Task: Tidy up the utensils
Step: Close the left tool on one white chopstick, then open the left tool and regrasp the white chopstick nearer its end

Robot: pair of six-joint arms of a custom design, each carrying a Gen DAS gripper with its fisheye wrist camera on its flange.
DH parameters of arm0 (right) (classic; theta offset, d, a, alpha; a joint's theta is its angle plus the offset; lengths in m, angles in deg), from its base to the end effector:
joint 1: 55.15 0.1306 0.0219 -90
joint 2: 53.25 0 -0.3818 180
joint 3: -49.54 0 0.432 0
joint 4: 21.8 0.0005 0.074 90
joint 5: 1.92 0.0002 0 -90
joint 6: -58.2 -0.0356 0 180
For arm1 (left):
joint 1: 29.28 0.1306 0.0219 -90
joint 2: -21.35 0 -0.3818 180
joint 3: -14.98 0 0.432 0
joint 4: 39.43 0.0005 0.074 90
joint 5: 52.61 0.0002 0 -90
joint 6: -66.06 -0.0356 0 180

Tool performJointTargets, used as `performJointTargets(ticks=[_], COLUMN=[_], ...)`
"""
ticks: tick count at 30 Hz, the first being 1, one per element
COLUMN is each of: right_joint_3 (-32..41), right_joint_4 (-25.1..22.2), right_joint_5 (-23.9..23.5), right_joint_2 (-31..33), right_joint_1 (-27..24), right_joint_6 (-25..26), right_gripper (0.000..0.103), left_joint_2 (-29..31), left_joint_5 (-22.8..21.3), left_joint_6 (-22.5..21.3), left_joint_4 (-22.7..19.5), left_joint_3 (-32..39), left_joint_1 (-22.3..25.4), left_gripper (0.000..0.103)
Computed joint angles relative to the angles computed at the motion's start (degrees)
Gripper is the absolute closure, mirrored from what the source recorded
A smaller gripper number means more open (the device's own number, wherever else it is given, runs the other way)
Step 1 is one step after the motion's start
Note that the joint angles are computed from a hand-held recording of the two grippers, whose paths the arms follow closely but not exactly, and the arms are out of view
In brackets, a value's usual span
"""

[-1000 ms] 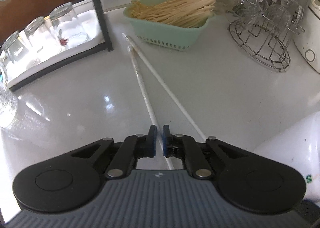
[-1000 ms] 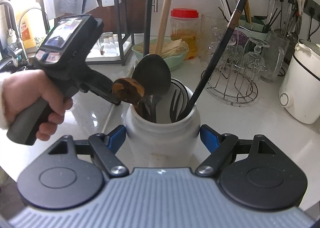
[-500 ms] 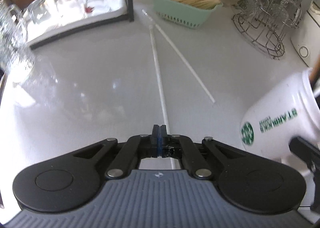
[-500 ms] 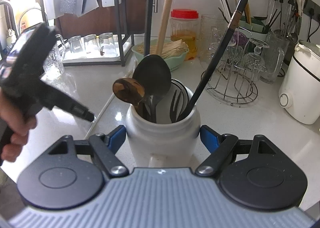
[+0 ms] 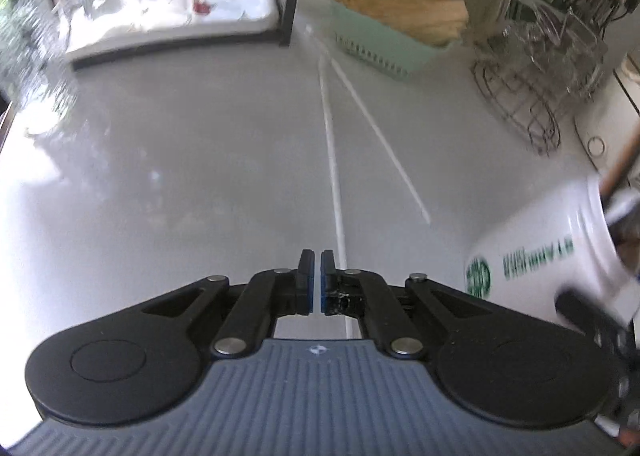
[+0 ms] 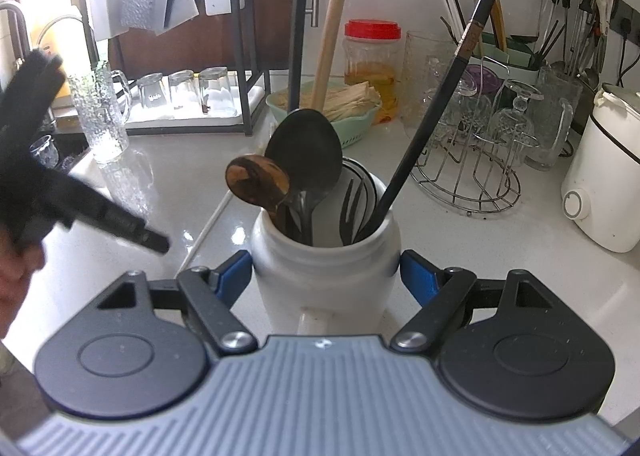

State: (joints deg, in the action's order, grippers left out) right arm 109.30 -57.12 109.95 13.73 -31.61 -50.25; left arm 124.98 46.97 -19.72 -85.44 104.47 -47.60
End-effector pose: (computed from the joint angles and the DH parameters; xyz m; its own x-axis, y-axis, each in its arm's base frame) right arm 0.3538 0.1391 0.3552 -0.6256 0.0478 -0.7786 0.0833 0.9965 -0.0057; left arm 0.5532 -0.1900 0.3014 -0.8497 0.2049 -0.4858 0.3269 0.9276 -0.1806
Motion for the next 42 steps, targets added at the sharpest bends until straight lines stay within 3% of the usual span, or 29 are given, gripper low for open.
performJointTargets(ticks=[3,8,13,18,23,32,38,42], right_joint_3=[0.6,1.7,2.3,2.5,2.5,3.3,3.8,4.3], right_joint_4=[-0.7,-2.2,-3.2,-3.7,-3.9,-4.8,-5.4,-6.1], right_joint_5=[0.2,0.8,1.4,2.1,3.2,4.0,3.9,3.4], right_joint_2=[0.5,1.4,1.9,2.1,2.3,3.1,3.5,3.9], right_joint_1=[0.0,0.3,0.6,0.9,1.4,1.9,1.8,1.6], right_joint_6=[-0.4,-1.6,-2.8,-4.1,-5.3,-6.1,-6.1,-5.6], right_gripper=[0.020,0.020,0.020,0.020,0.020,0.020,0.020,0.020], left_joint_2=[3.4,9.7,14.1,17.9,19.3,22.7,24.0,24.5], left_joint_5=[0.3,0.6,0.0,-1.8,-3.5,-6.9,-7.9,-8.3], left_joint_6=[-0.6,-0.5,-0.9,-1.6,-5.1,-8.0,-6.8,-7.5], left_joint_4=[1.0,1.4,1.9,1.3,2.2,-2.6,-4.8,-6.0], left_joint_3=[3.9,11.7,17.0,21.3,22.7,28.9,31.5,32.4], left_joint_1=[-0.2,-0.8,-1.1,-1.5,-2.0,-2.7,-3.1,-3.4], left_gripper=[0.090,0.086,0.074,0.074,0.074,0.077,0.079,0.087])
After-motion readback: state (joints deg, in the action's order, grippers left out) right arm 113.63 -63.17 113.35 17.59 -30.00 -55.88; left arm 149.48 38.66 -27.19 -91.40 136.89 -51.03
